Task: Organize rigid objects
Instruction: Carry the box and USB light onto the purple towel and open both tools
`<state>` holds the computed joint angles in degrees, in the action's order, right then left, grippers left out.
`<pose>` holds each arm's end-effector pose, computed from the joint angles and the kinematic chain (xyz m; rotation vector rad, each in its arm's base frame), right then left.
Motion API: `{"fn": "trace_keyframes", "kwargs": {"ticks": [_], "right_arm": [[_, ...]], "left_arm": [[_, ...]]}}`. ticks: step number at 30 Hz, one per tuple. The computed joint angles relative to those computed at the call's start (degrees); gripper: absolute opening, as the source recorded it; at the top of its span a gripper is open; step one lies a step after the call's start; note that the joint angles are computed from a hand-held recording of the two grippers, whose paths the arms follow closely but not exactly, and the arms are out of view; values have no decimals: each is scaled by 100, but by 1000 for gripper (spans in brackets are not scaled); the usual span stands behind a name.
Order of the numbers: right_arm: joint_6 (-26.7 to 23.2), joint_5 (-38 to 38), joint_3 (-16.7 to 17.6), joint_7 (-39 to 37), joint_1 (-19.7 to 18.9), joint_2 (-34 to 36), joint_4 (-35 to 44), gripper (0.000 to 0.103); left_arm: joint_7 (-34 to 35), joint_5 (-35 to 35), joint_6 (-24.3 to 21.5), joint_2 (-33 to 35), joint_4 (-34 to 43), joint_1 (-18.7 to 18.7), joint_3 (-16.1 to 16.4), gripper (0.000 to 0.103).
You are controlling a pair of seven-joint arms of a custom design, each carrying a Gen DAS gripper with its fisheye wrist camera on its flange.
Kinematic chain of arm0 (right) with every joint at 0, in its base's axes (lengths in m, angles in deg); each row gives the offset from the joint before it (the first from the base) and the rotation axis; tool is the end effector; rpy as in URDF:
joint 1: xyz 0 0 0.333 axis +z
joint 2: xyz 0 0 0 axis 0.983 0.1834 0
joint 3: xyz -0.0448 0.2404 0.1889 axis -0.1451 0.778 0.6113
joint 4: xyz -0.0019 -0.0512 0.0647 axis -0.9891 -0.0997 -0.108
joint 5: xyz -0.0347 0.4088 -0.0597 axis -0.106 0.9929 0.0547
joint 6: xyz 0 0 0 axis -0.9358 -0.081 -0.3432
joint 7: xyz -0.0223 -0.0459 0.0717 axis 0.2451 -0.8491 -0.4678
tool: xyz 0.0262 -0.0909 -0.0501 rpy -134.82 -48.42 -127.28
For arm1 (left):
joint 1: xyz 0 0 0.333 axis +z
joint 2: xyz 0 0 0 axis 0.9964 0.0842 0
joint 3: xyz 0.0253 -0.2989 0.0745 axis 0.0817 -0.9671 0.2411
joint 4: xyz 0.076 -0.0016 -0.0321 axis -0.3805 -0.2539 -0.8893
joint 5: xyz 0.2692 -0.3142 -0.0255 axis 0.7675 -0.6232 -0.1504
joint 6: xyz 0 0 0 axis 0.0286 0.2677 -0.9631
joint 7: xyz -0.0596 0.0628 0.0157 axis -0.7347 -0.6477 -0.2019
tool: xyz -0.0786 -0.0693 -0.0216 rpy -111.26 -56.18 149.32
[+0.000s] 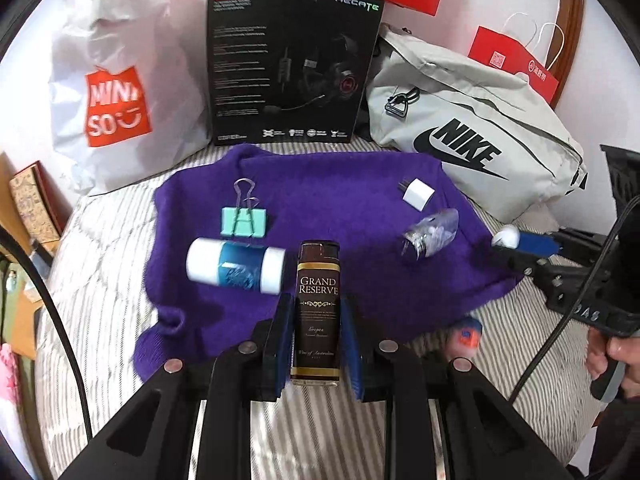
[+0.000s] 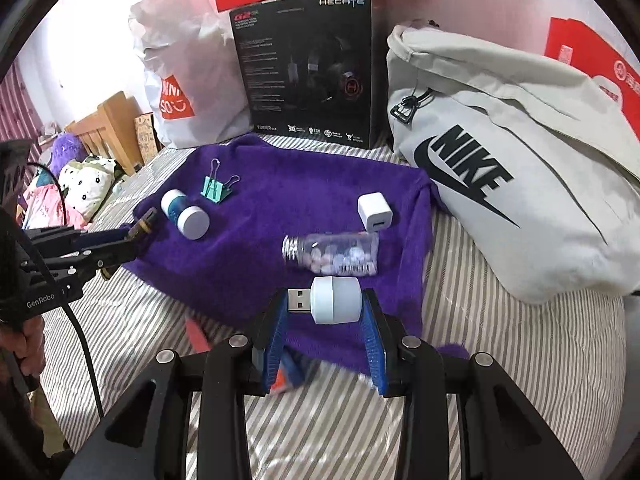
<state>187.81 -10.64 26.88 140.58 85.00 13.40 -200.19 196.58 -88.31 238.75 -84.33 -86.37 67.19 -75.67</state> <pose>0.3425 0.1644 0.3929 -1.5730 2.0359 -0.6548 0.4779 -0.2150 0.3930 -1.0791 2.6313 -0.9535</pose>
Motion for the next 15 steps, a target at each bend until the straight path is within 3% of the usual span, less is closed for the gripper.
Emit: {"fn": "trace_keyframes", "kwargs": {"ticks": [10,15], "right_arm": [[230,-175,-184,-187,-285,1111,411,36],[210,-252,-321,-237,-204,1455,542,36]], "left_arm": [[-285,278,-11,679,448,132,-251,23],[-441,504,-5,938,571,247,-376,23]]}}
